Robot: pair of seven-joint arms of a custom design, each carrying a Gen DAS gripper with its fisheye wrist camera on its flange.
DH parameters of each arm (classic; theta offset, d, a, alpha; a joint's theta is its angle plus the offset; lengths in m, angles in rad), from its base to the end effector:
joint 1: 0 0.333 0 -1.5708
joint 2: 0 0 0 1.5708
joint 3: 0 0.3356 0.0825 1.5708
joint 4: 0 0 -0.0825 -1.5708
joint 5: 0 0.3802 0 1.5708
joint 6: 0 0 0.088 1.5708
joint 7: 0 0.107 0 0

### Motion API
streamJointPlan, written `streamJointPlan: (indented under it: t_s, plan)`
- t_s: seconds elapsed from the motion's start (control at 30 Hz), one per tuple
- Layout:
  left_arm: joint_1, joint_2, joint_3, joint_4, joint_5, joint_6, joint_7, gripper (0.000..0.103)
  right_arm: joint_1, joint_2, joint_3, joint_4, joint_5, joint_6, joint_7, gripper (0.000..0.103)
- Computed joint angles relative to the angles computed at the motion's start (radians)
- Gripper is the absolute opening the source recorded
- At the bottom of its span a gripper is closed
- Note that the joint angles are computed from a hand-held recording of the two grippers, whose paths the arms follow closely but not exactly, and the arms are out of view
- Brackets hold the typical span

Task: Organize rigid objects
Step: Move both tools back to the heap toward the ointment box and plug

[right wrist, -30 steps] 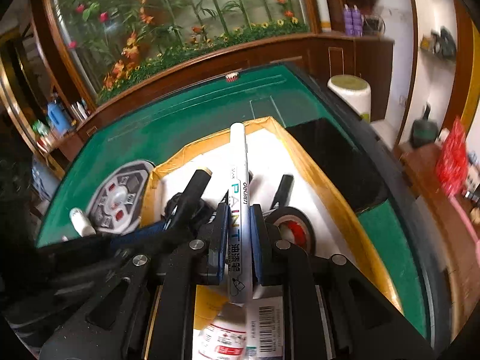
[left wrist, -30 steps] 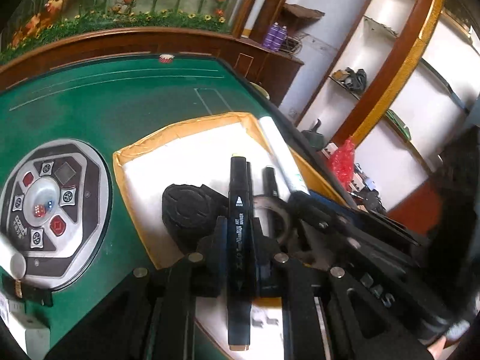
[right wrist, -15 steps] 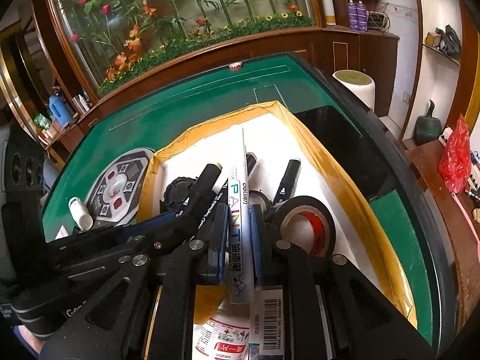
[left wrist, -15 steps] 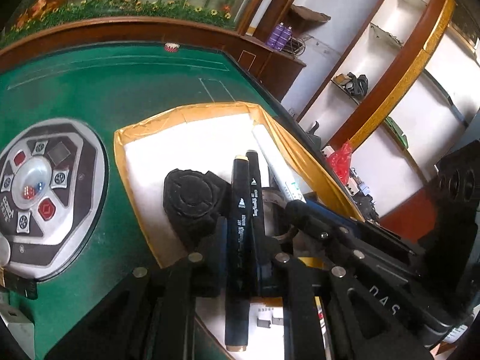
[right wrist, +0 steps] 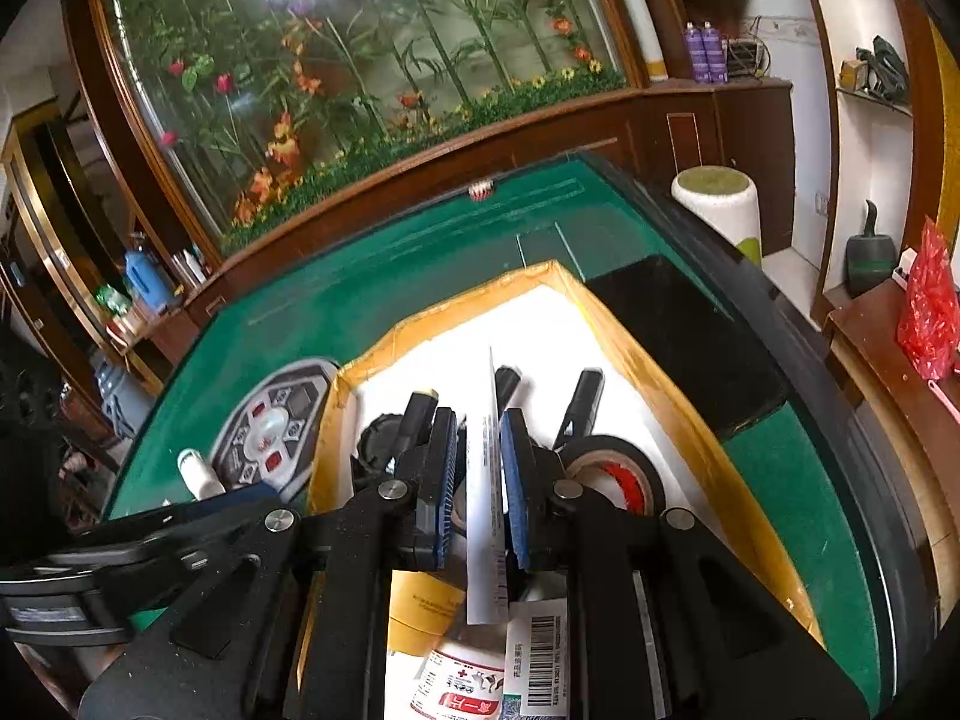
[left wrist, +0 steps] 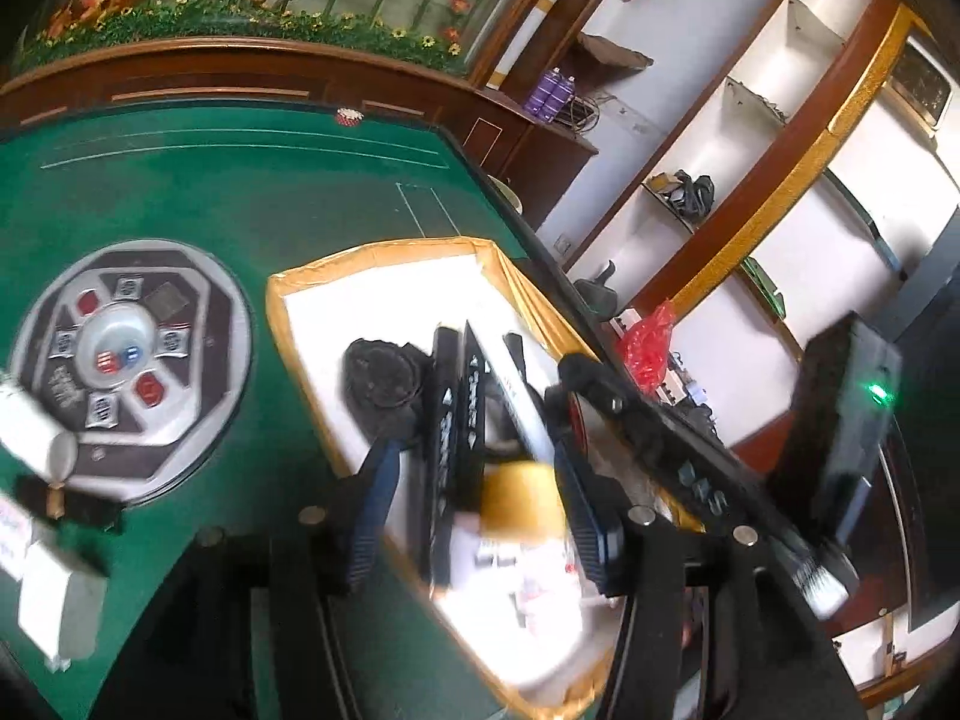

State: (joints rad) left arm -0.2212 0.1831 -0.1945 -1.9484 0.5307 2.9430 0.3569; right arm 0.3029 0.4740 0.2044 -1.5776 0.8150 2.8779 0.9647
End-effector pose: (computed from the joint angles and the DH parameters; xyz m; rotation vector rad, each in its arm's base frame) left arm 0.5763 -0.2818 0.5015 -2.1739 1.5373 -1.1368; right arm 0.6717 0.2927 0.4693 -1.7930 1.2640 -0.1889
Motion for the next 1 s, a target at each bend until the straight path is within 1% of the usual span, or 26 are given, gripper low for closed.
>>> streamJointPlan:
  t_s: [0.1,0.2,0.27,0.3,0.33,0.37,0.4,0.43,0.47,0.5,0.53,0.57,0.63,0.67,0.7,0.77,0.8,0.83,0.87,0.93,1.0]
  plan:
    - [-0.004,-0.083,0.013,-0.086,0.054,0.009,-0.025,0.054,-0.016,-0.008,0.032,-0.013,0.039,0.039,-0.068,0.014]
    - [0.016,-0.197,0.016,-0.207,0.106,0.011,-0.021,0.055,-0.011,-0.014,0.045,-0.025,0.049,0.089,-0.128,0.014]
    - [0.042,-0.271,0.015,-0.286,0.150,0.019,-0.046,0.057,-0.017,-0.019,0.074,-0.036,0.076,0.144,-0.194,0.014]
    - [0.070,-0.323,0.014,-0.341,0.200,0.034,-0.086,0.062,-0.018,-0.023,0.084,-0.042,0.089,0.166,-0.212,0.014]
    - [0.105,-0.354,0.005,-0.369,0.251,0.043,-0.129,0.067,0.006,-0.032,0.070,-0.056,0.087,0.201,-0.193,0.014]
    - [0.138,-0.379,-0.009,-0.390,0.300,0.045,-0.171,0.067,0.011,-0.041,0.071,-0.063,0.092,0.204,-0.180,0.014]
    - [0.192,-0.419,-0.030,-0.421,0.384,0.037,-0.242,0.067,-0.004,-0.050,0.098,-0.066,0.117,0.184,-0.188,0.014]
    - [0.223,-0.440,-0.038,-0.440,0.428,0.032,-0.279,0.067,-0.028,-0.059,0.137,-0.064,0.158,0.131,-0.211,0.017]
    - [0.239,-0.453,-0.040,-0.451,0.447,0.025,-0.301,0.067,-0.025,-0.063,0.142,-0.059,0.177,0.095,-0.218,0.024]
    - [0.268,-0.470,-0.032,-0.473,0.469,0.035,-0.344,0.067,-0.020,-0.064,0.147,-0.052,0.195,0.041,-0.224,0.028]
    - [0.277,-0.472,-0.021,-0.481,0.466,0.047,-0.359,0.067,-0.006,-0.056,0.145,-0.030,0.187,-0.046,-0.209,0.035]
    - [0.269,-0.480,0.016,-0.502,0.415,0.060,-0.342,0.067,0.015,-0.044,0.128,-0.008,0.163,-0.106,-0.180,0.039]
    - [0.280,-0.485,0.045,-0.527,0.365,0.090,-0.331,0.067,0.075,0.014,0.088,0.092,0.073,-0.280,-0.071,0.039]
    - [0.266,-0.488,0.066,-0.537,0.322,0.083,-0.293,0.067,0.093,0.038,0.078,0.131,0.051,-0.330,-0.045,0.039]
    - [0.259,-0.491,0.075,-0.541,0.291,0.064,-0.262,0.067,0.117,0.075,0.069,0.191,0.015,-0.389,-0.013,0.039]
    - [0.281,-0.505,0.055,-0.555,0.279,0.041,-0.258,0.067,0.154,0.117,0.055,0.252,-0.031,-0.425,0.007,0.039]
    - [0.282,-0.506,0.054,-0.557,0.264,0.030,-0.250,0.067,0.168,0.135,0.049,0.275,-0.054,-0.440,0.010,0.039]
    - [0.278,-0.505,0.059,-0.561,0.244,0.028,-0.237,0.067,0.166,0.166,0.067,0.310,-0.092,-0.469,0.016,0.039]
    - [0.270,-0.504,0.069,-0.566,0.218,0.031,-0.224,0.067,0.178,0.169,0.049,0.310,-0.082,-0.492,0.003,0.040]
    - [0.240,-0.494,0.104,-0.581,0.150,0.076,-0.176,0.067,0.197,0.196,0.032,0.332,-0.121,-0.517,0.027,0.040]
    - [0.177,-0.487,0.157,-0.594,0.055,0.100,-0.088,0.067,0.201,0.221,0.026,0.356,-0.139,-0.531,0.042,0.040]
